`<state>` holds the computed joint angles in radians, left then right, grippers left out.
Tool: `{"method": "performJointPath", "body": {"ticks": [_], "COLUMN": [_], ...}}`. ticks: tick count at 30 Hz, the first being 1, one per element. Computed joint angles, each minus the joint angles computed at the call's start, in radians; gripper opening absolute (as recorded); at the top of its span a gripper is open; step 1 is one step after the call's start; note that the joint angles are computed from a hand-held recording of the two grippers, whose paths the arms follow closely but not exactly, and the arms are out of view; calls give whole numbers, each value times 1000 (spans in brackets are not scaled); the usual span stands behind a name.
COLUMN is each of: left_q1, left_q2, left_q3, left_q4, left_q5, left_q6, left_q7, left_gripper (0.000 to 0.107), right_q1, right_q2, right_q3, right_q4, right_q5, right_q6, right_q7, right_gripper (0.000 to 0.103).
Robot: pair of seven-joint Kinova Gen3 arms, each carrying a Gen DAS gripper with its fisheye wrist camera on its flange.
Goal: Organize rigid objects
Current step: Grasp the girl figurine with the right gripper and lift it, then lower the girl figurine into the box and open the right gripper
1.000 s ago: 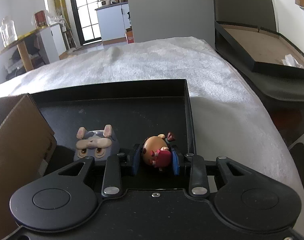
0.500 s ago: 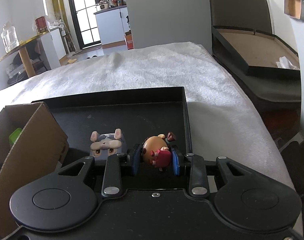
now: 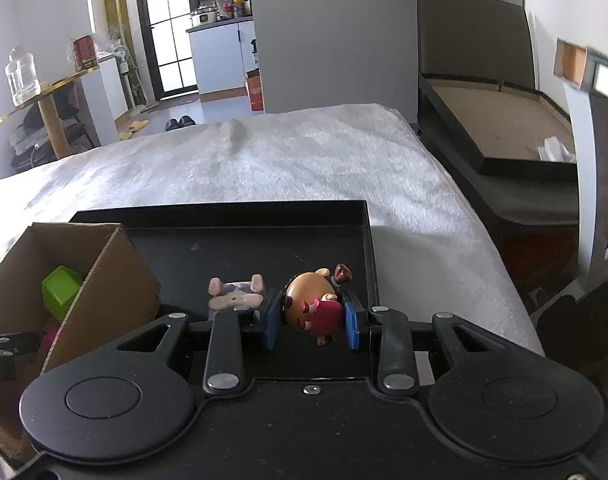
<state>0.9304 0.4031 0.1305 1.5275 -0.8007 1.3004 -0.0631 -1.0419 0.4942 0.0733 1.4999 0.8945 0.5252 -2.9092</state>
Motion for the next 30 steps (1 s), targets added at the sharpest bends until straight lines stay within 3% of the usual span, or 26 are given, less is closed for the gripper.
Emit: {"method": "performJointPath", "body": {"ticks": [13,18,22,30], "left_q1": [-17,-24,-31,-35], "left_q2": [-39,-44,-44,-71], "left_q3": [11,19,19,31], "left_q4": [45,60,69,115], "left_q5": [24,27,42,24], "left_q6": [-39,-46,-40,-76], "left_q7": [37,48,67,93], "left_gripper": [79,69,47,44], "right_q1": [-25,-39,-52,-83], "right_q2": [-5,8,20,44], "right_q3": [-41,-54,-59,-59], "right_q4": [-72,-110,-145,-207], "right_q5": [-2,-4,-12,-35], "right_q6": [104,129,142,150], "right_q7": [62,91,120,176], "right_gripper": [32,32,32,32]}}
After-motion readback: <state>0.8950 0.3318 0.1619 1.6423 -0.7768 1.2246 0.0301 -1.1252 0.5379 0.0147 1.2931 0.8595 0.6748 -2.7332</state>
